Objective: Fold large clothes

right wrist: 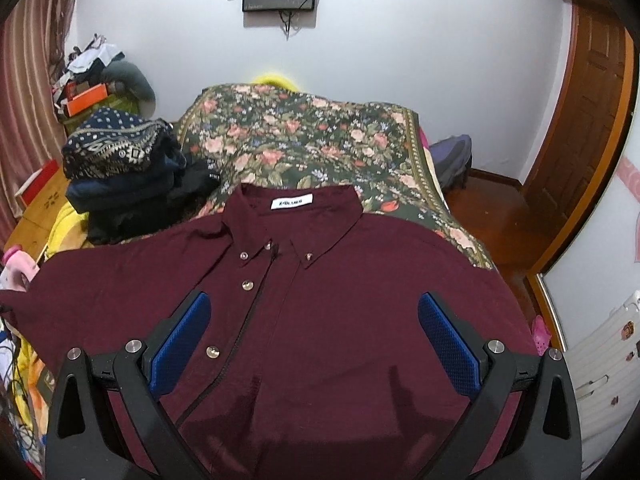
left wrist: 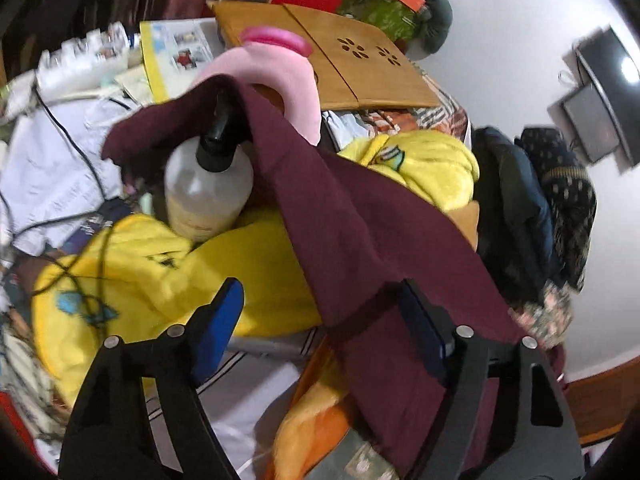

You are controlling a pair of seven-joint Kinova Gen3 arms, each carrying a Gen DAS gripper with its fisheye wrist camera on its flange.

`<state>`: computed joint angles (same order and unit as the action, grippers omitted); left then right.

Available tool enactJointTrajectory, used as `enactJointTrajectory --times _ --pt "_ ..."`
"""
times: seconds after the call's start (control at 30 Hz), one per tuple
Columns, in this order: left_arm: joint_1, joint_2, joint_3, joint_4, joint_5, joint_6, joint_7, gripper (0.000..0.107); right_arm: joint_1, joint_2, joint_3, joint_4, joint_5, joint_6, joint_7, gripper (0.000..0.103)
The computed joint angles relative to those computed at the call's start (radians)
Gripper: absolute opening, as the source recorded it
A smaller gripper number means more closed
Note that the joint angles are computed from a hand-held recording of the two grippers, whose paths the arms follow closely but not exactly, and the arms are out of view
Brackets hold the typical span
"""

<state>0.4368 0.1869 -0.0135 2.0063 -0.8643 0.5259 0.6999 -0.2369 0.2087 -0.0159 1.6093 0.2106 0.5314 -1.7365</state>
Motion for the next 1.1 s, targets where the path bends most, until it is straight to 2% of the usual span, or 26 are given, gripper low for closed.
enactJointTrajectory --times 0.07,0.13,0.27,0.33,0.4,0.5,0.53,0.67,0.77,0.9,0.93,1.1 --pt "-0.004 0.006 -0.025 0.014 -0.043 -0.038 0.055 0.074 -0.001 0.006 0.001 -0.007 0.005 0.007 0.003 0.103" --pt "-0.004 0.014 -0.057 0.025 -0.089 -0.064 0.092 0.064 -0.002 0.006 0.002 -0.008 0.008 0.011 0.002 0.103" --pt "-0.060 0.019 -0.055 0.013 -0.071 -0.077 0.051 0.046 0.006 0.014 0.000 -0.020 -0.007 0.019 0.008 0.103" --pt "-0.125 0.024 0.008 -0.016 -0.021 -0.029 -0.029 0.024 0.016 0.013 -0.004 -0.021 -0.025 0.021 0.019 0.103" --pt "-0.132 0.042 0.029 -0.073 0.016 0.052 -0.110 0.013 0.022 0.011 -0.005 -0.020 -0.036 0.019 0.026 0.103" --pt "-0.030 0.061 -0.047 -0.170 0.043 0.174 -0.232 0.010 0.032 0.004 -0.005 -0.014 -0.052 0.012 0.036 0.103" --pt "-0.012 0.065 -0.053 -0.199 0.045 0.215 -0.256 0.009 0.038 0.001 -0.007 -0.012 -0.060 0.008 0.043 0.103" --pt "0.002 0.068 0.016 -0.319 -0.065 0.348 -0.297 0.007 0.055 -0.010 -0.010 -0.001 -0.088 -0.008 0.060 0.103" --pt "0.071 0.094 0.010 -0.426 -0.128 0.455 -0.369 0.006 0.078 -0.019 -0.017 0.011 -0.127 -0.024 0.088 0.103" --pt "0.147 0.123 0.016 -0.547 -0.220 0.504 -0.454 0.005 0.120 -0.027 -0.030 0.020 -0.200 -0.037 0.152 0.103" --pt "0.145 0.121 0.038 -0.558 -0.245 0.492 -0.460 0.005 0.137 -0.028 -0.036 0.021 -0.229 -0.042 0.177 0.103" --pt "0.229 0.189 0.040 -0.693 -0.311 0.485 -0.583 0.005 0.192 -0.033 -0.049 0.032 -0.337 -0.057 0.273 0.103"
